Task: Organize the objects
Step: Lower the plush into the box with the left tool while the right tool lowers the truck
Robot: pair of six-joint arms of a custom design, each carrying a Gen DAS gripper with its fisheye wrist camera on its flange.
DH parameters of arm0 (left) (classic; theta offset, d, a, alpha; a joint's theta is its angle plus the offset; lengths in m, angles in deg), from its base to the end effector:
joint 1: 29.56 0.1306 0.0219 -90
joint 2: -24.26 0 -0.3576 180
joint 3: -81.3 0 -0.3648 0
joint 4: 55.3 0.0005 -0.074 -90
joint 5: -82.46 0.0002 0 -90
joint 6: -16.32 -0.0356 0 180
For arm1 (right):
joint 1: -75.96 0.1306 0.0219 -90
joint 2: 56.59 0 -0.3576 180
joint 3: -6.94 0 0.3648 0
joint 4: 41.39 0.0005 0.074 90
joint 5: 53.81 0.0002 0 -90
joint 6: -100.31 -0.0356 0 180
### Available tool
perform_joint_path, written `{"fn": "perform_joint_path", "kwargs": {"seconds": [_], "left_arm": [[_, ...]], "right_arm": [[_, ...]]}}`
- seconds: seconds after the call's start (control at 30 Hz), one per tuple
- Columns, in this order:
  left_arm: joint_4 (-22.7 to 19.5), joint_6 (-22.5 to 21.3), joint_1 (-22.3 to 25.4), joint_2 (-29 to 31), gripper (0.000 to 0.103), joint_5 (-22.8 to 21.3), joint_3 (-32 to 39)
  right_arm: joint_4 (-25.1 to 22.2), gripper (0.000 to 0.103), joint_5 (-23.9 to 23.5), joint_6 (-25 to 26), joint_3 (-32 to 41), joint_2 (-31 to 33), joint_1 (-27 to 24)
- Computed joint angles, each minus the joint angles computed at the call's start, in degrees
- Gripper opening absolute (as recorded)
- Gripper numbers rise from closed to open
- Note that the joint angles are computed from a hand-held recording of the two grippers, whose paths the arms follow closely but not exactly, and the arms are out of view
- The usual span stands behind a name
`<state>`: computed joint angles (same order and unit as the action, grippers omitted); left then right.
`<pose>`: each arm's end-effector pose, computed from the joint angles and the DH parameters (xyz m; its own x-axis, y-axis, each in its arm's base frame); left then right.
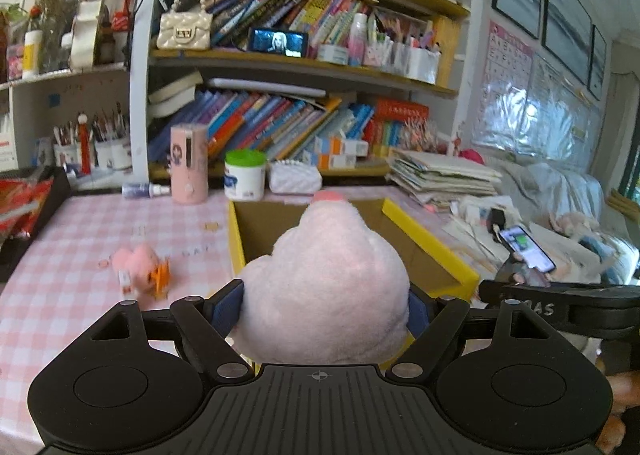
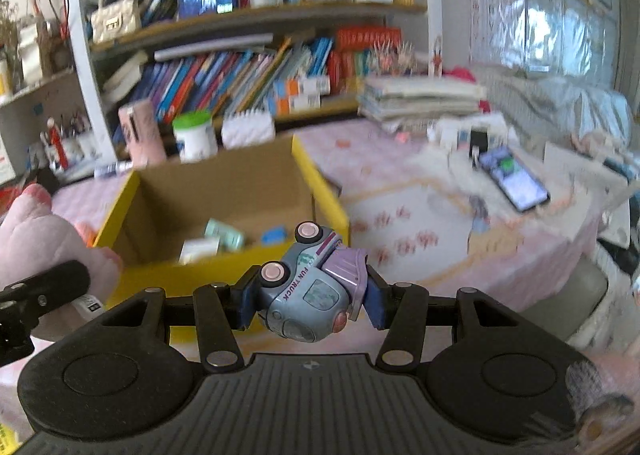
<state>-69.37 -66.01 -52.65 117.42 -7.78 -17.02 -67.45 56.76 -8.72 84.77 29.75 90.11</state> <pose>0.4579 -0.1956 0.3676 -0.4451 0.0447 -0.8944 0.3323 0.9357 -0.1186 0.4377 0.0969 0.3724 -0.5033 0.1879 -0.8434 0.2282 0.9703 0.0800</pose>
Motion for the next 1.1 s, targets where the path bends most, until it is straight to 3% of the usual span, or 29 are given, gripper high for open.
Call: {"fn": "perform_joint_path", "kwargs": {"seconds": [0.2,0.63,0.8,0.97,1.1], "left_arm": [[-0.5,-0.3,-1.3,5.2,0.082,-4.3,6.2],[-9.0,-1.4,-3.1,15.4,0.083,-11.0,17.6],[-13.4,-2.8,-3.4,19.5,0.083,-12.1,22.5],[-17.5,-1.8,-3.3,22.6,0.086,-12.6,26.7],[-19.4,-2.2,-3.0,24.1,0.085,-12.0,28.8]], "right_arm": [[3.6,0.049,-5.8,5.6,4.0,3.6,-4.3],[1.8,0.049,-17.8,12.9,17.1,15.9,-7.7],[-2.5,0.049,-21.8,17.7,23.8,21.7,-8.0],[-5.7,0.049,-21.6,23.3,29.9,27.1,-7.7],[-12.3,0.049,-23.1,26.1,36.9,32.1,-7.8]]}}
